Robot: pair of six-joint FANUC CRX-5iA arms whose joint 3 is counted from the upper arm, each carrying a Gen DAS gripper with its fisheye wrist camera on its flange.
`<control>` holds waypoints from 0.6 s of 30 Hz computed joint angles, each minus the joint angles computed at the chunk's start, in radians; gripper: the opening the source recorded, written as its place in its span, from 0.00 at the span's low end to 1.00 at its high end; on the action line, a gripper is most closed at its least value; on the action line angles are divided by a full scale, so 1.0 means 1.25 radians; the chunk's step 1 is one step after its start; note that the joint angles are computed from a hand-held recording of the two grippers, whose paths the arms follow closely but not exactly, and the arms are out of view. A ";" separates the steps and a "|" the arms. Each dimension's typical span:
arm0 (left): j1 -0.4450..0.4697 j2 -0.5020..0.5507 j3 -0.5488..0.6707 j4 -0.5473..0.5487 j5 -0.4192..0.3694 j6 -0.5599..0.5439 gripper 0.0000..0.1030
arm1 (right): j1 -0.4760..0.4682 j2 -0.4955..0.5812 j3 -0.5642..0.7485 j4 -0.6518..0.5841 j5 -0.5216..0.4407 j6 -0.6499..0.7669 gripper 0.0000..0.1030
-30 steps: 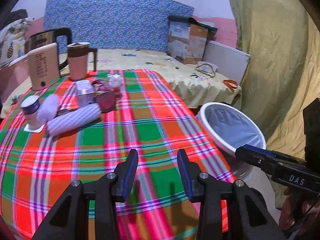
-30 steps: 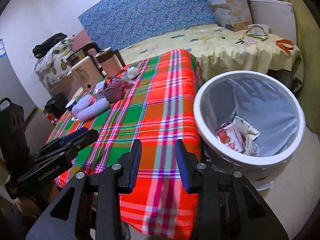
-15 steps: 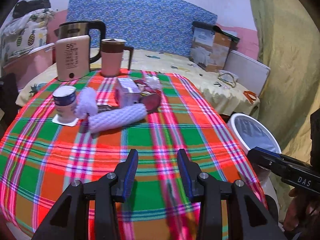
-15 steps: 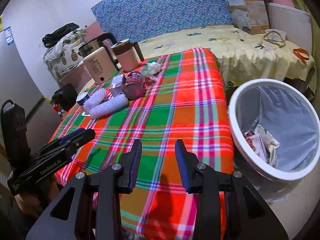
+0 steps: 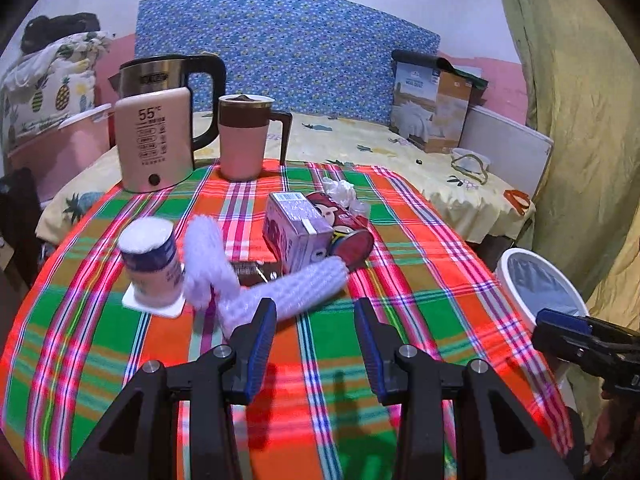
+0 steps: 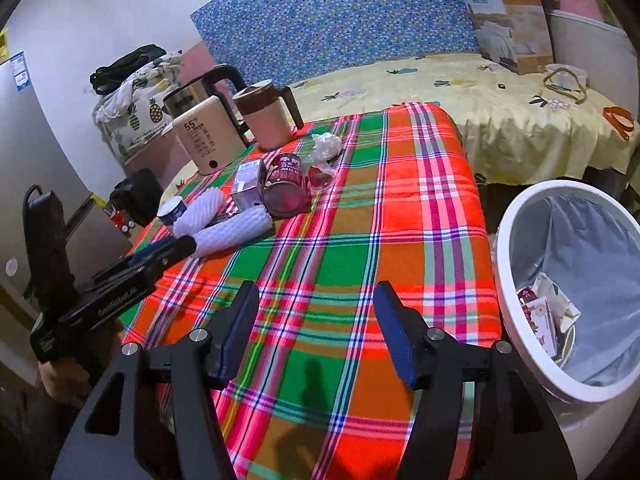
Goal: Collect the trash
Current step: 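Move both tools back over the table toward the foam nets, then grasp a white foam net with the left tool while the right tool grasps the red milk can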
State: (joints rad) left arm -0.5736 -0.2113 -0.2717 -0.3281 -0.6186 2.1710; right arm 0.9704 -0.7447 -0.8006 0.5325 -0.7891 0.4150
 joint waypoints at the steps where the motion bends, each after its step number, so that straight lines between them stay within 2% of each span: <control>1: 0.013 0.005 -0.005 0.021 0.015 -0.029 0.41 | -0.004 0.006 0.003 -0.004 0.002 0.004 0.59; 9: 0.068 0.065 0.010 0.081 0.039 -0.157 0.47 | -0.031 0.034 0.019 -0.046 0.014 0.046 0.59; 13: 0.102 0.089 -0.002 0.196 0.030 -0.278 0.48 | -0.047 0.050 0.029 -0.063 0.023 0.064 0.59; 18: 0.097 0.099 0.006 0.206 -0.003 -0.291 0.53 | -0.057 0.070 0.040 -0.071 0.033 0.078 0.59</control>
